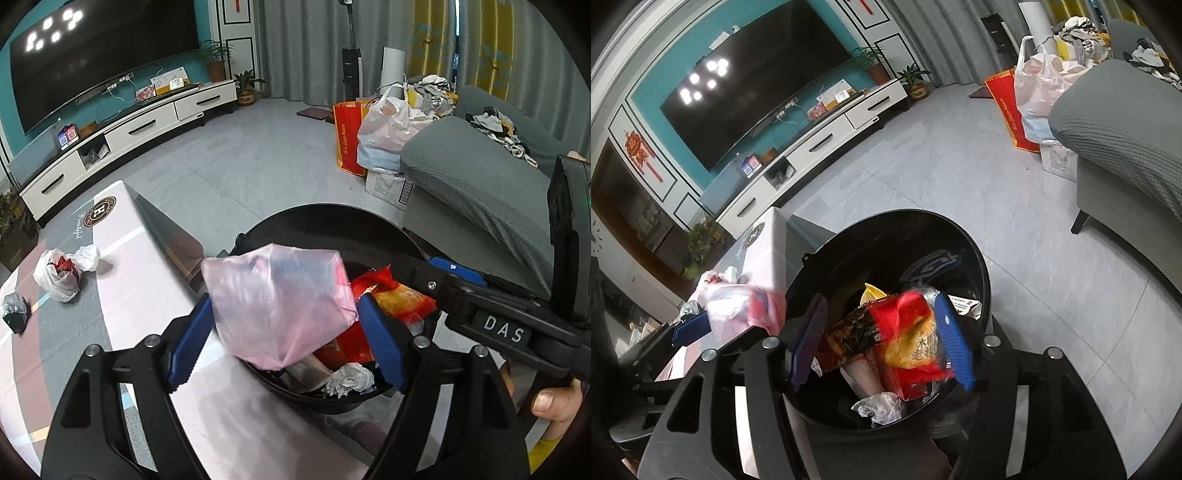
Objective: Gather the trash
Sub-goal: 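Lower the pink bag with the left gripper while the right lowers the red packet into the bin, opening both, then move both open grippers back over the black and white plastic bags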
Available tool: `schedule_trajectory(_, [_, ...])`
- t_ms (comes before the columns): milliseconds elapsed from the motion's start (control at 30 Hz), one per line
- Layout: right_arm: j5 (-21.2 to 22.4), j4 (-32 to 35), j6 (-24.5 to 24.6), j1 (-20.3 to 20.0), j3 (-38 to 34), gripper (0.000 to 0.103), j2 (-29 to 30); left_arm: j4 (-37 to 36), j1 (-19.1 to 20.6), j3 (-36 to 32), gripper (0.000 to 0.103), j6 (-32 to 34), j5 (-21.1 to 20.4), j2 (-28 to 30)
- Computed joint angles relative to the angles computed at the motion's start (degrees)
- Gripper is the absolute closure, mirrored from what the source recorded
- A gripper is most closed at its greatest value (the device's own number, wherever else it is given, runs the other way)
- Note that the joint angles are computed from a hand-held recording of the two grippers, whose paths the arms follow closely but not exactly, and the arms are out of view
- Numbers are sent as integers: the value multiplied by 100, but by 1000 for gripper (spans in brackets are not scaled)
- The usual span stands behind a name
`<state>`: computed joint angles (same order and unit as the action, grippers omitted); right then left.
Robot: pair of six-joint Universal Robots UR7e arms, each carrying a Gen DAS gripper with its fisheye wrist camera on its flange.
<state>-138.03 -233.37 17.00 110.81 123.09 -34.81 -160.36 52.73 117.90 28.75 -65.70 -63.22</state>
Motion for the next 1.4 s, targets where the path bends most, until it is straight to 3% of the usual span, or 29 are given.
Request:
schedule_trajectory(333, [-116, -44, 379, 190, 224, 35, -32, 617, 259, 40, 6, -423, -152, -604])
schedule_trajectory(667, [-371, 632, 1272, 557, 479, 32, 2, 1932, 995, 81, 3, -1551, 387, -1686])
schedule_trajectory(767, [-327, 1032, 1533, 655, 418, 32, -4, 2148, 1143, 145, 3, -1772, 756, -1949])
schedule_trajectory(967, [-226, 1837, 1446, 928, -21, 32, 67, 2793, 1525, 12, 3, -2324, 1145, -2346])
schedule_trajectory(1133, [-136, 2572, 1305, 1144, -522, 31, 196, 2567, 1717, 49, 3, -2356, 1230, -2695])
schedule_trajectory(1400, [-127, 3510, 1189, 1446, -1251, 26, 460, 2706, 1979, -87, 3, -2297, 835, -3121])
